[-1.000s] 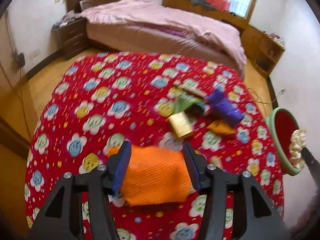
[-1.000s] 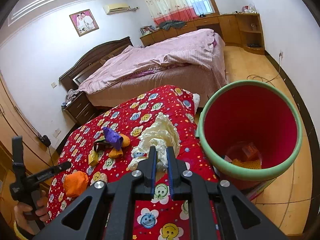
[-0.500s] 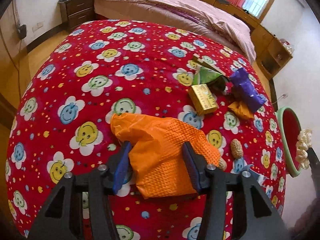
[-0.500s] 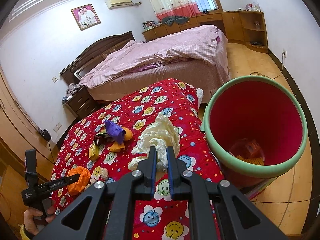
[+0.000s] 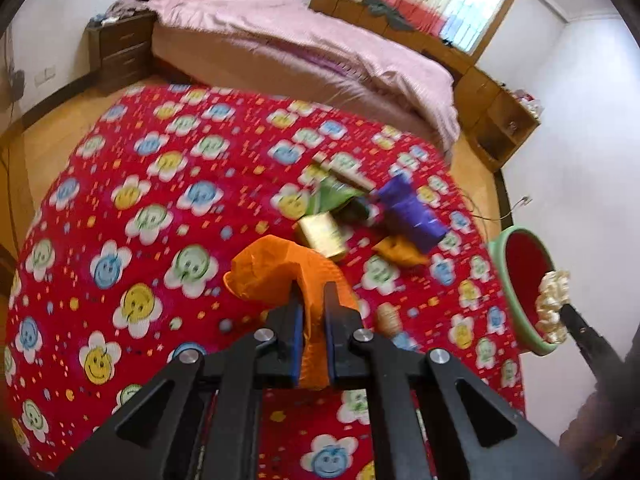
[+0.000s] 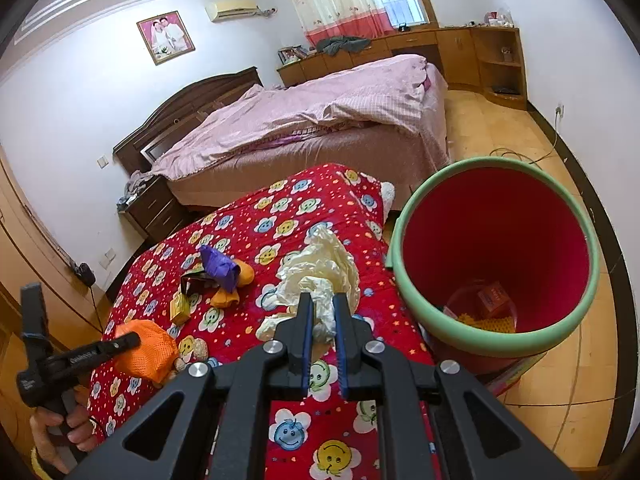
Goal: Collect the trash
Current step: 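Lift the tissue and the orange mesh bag and carry both over the red bucket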
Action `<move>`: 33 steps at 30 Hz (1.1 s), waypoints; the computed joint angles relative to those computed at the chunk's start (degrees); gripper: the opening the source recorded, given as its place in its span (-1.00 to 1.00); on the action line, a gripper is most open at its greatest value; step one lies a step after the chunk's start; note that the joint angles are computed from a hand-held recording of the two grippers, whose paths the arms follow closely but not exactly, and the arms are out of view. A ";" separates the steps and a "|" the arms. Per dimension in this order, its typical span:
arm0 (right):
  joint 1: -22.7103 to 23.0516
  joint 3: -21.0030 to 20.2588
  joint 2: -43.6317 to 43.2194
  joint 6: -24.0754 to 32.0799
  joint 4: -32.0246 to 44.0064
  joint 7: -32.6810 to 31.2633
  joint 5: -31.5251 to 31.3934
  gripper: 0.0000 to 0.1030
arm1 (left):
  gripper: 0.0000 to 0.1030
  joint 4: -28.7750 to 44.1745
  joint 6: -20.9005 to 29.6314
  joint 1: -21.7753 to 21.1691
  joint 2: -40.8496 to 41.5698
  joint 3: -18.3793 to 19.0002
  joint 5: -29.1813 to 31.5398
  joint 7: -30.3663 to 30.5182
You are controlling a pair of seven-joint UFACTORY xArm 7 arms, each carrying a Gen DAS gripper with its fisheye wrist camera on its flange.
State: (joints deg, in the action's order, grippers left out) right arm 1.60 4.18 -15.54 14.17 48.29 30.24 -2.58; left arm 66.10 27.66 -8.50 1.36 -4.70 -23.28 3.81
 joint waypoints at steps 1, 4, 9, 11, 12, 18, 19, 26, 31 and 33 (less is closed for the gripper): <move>-0.17 0.02 -0.28 -0.05 -0.13 0.16 -0.15 -0.78 | -0.86 0.43 -0.19 -0.17 -0.12 -0.19 -0.05 0.32; -0.89 0.28 -1.31 -0.24 -0.81 0.92 -0.88 -0.78 | -0.86 1.80 -0.55 -0.77 -0.05 -0.66 -0.28 1.39; -2.59 0.59 -3.38 -0.38 -2.00 2.30 -2.10 -0.78 | -0.86 5.54 -0.08 -2.09 1.28 -1.69 -0.18 2.94; -3.40 0.64 -4.10 -0.35 -2.35 2.80 -2.65 -0.78 | -0.86 7.55 0.13 -2.79 2.36 -2.30 0.07 3.37; -3.99 0.76 -4.63 -0.30 -2.64 3.23 -3.03 -0.78 | -0.86 8.00 0.13 -3.02 2.64 -2.50 0.19 3.47; -7.18 0.82 -6.44 0.25 -3.36 4.66 -5.04 -0.78 | -0.86 13.82 1.47 -5.17 6.43 -4.31 1.94 3.91; -7.48 0.61 -6.65 0.25 -3.54 4.76 -5.10 -0.78 | -0.86 14.97 1.88 -5.49 7.20 -4.60 2.19 3.87; -9.63 -0.44 -7.49 -0.28 -5.05 5.10 -5.46 -0.78 | -0.86 21.73 3.73 -8.43 12.20 -6.49 4.96 3.33; -10.71 -1.75 -7.30 -0.86 -6.11 4.47 -4.66 -0.78 | -0.86 26.70 4.55 -11.24 16.50 -7.41 7.78 2.24; -11.28 -2.20 -6.98 -1.04 -6.35 4.30 -4.40 -0.78 | -0.86 29.06 5.05 -12.58 18.58 -7.55 9.34 1.49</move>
State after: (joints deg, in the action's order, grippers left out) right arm -9.68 1.98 -22.53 13.14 41.94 34.54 -6.98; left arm 95.15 32.71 -21.08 19.94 -12.25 -13.94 5.30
